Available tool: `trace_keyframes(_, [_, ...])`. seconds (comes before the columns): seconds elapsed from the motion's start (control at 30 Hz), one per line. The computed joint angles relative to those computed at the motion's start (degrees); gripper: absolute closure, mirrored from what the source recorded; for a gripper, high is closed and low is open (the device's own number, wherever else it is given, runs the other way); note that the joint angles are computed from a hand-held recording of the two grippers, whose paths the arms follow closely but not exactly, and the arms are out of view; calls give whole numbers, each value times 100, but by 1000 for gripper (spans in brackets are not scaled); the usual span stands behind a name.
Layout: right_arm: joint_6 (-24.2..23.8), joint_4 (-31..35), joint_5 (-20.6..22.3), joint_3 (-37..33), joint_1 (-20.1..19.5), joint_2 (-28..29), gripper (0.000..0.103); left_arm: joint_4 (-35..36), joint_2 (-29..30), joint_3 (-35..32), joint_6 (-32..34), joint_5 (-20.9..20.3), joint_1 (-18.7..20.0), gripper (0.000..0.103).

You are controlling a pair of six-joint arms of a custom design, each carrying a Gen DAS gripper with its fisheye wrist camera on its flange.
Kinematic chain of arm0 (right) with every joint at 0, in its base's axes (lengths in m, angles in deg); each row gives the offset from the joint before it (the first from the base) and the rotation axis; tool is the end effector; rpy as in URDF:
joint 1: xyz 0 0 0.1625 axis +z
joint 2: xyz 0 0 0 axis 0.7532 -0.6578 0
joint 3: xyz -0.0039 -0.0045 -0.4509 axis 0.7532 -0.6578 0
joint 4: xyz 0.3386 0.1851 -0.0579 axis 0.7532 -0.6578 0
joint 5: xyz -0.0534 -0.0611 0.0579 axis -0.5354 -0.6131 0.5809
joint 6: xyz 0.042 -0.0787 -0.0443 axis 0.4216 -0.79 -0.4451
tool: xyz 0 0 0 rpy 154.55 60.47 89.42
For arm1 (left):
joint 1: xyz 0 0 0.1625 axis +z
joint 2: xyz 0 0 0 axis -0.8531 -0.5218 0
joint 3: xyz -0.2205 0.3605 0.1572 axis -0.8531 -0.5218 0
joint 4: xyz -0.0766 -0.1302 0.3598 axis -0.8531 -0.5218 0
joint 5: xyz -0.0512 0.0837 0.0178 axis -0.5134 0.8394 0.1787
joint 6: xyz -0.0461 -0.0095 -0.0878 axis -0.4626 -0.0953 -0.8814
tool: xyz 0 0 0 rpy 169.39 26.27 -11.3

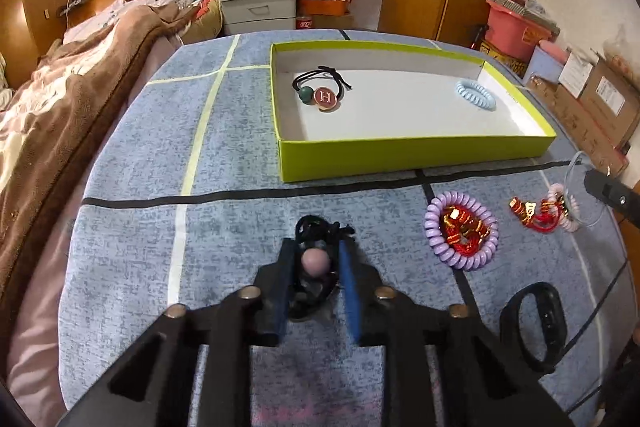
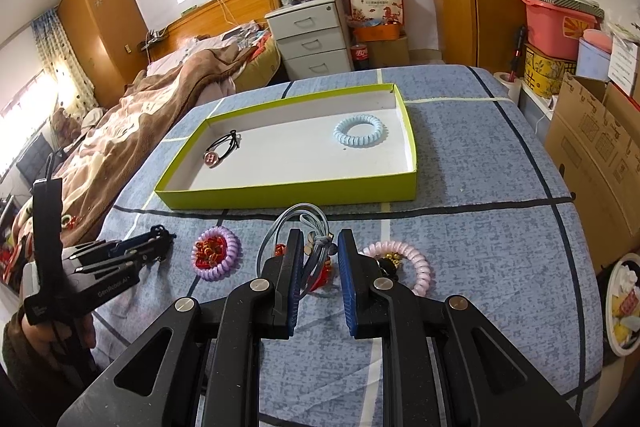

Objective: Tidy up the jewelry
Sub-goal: 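Carry the earphones and pink-bead hair tie into the yellow box and open both tools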

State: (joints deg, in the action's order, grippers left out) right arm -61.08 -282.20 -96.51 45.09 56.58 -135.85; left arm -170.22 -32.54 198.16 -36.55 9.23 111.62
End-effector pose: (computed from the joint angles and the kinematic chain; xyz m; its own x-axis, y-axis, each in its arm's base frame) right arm 0.1993 -0.4595 0.1526 -0.8415 0.1762 0.5107 -0.2806 0.6653 -0.6918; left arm -0.1758 -0.5523 0.1388 -0.6735 0.4492 -0.5871 0.6564 0.7287 -0.1954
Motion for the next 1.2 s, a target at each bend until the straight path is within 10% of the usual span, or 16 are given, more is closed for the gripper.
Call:
trace_keyframes(0.63, [-175, 123, -37, -187, 4, -101, 85, -129, -283, -145, 10, -459, -82, 85])
trace_keyframes(1.2, [-331, 1326, -73, -1142, -432, -158, 85, 263, 705, -1569, 267, -1114, -84, 85])
